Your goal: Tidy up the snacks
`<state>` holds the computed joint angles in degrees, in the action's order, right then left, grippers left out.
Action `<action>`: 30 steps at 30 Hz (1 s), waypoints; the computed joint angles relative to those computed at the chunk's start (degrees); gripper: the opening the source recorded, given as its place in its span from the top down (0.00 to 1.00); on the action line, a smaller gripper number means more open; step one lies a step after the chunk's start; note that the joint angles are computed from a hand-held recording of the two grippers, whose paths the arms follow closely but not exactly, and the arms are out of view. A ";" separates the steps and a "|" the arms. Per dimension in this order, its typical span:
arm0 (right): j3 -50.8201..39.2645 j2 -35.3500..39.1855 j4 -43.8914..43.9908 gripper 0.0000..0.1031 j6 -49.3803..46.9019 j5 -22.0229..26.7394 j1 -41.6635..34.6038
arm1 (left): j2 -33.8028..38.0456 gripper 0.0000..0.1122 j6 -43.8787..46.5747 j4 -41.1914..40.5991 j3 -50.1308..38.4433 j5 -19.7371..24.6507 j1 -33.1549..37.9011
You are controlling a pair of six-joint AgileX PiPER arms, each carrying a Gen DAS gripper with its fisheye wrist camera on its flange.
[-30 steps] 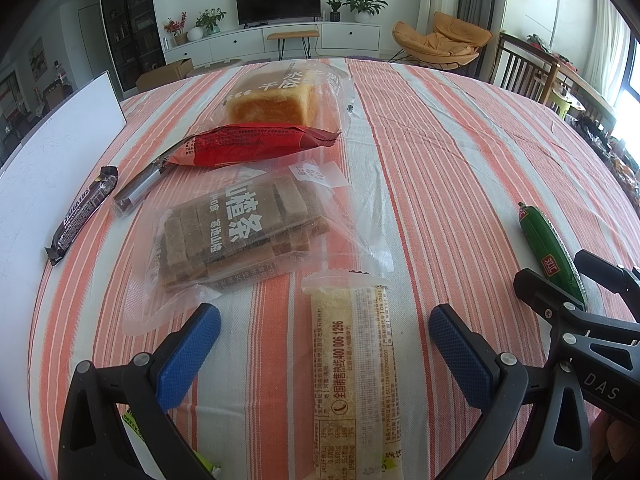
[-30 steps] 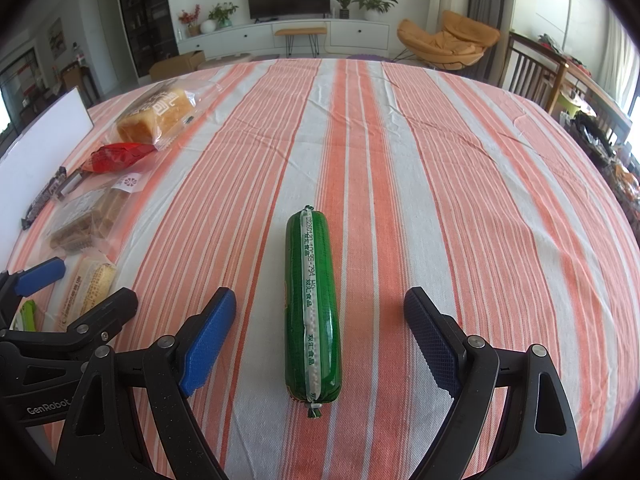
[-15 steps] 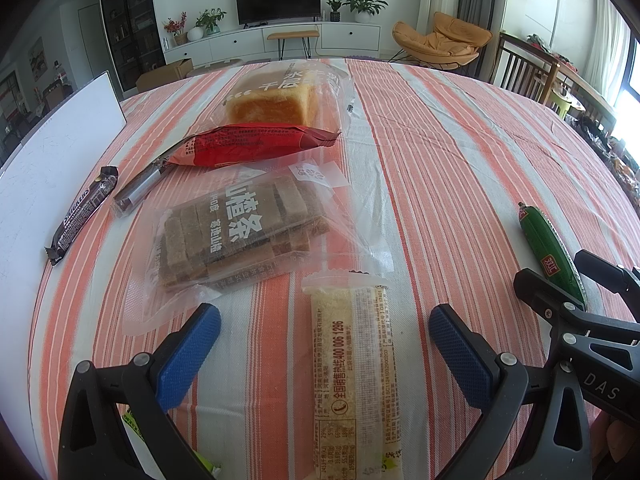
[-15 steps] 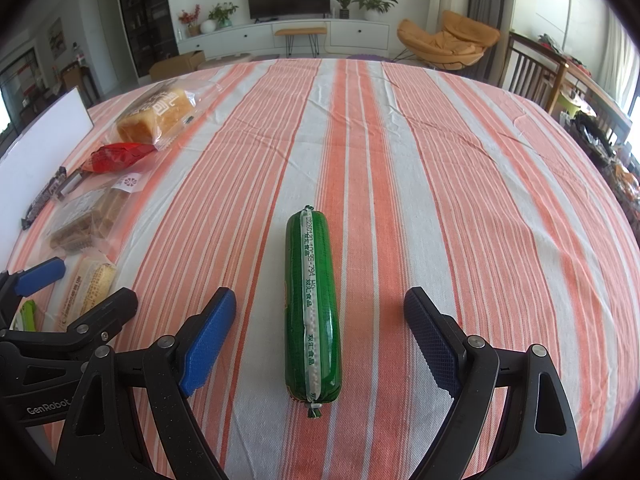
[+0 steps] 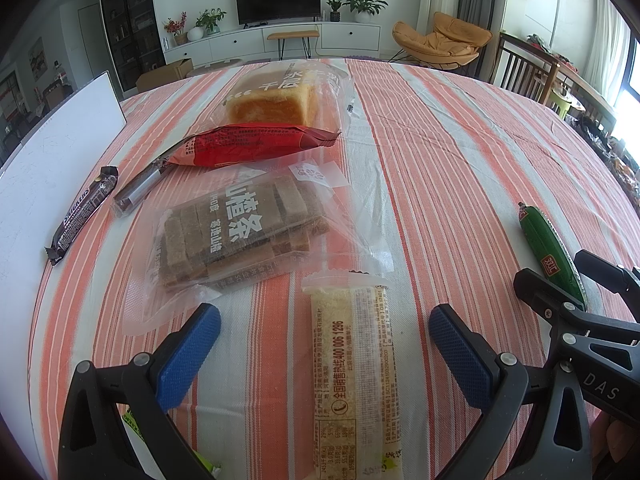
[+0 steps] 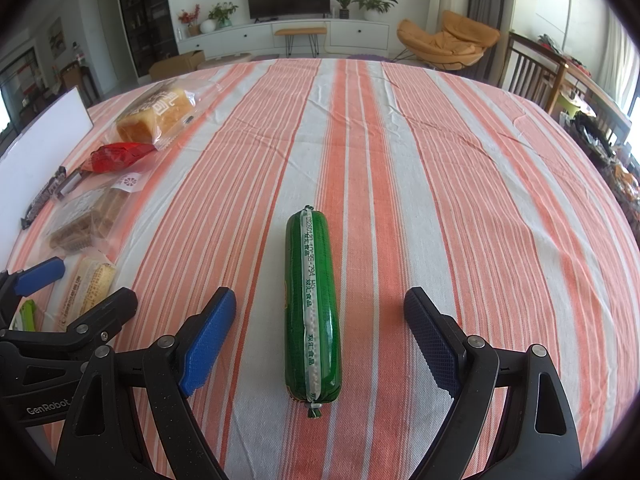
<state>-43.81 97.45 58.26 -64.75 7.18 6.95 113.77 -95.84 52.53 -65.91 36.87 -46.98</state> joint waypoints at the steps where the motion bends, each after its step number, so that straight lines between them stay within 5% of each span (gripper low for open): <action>1: 0.00 0.00 0.00 0.14 0.00 0.00 0.00 | 0.03 0.08 0.01 0.02 -0.01 -0.03 0.04; 30: 0.00 -0.02 -0.43 0.14 0.43 -0.03 -0.02 | 0.01 0.08 -0.03 0.04 0.02 -0.04 0.03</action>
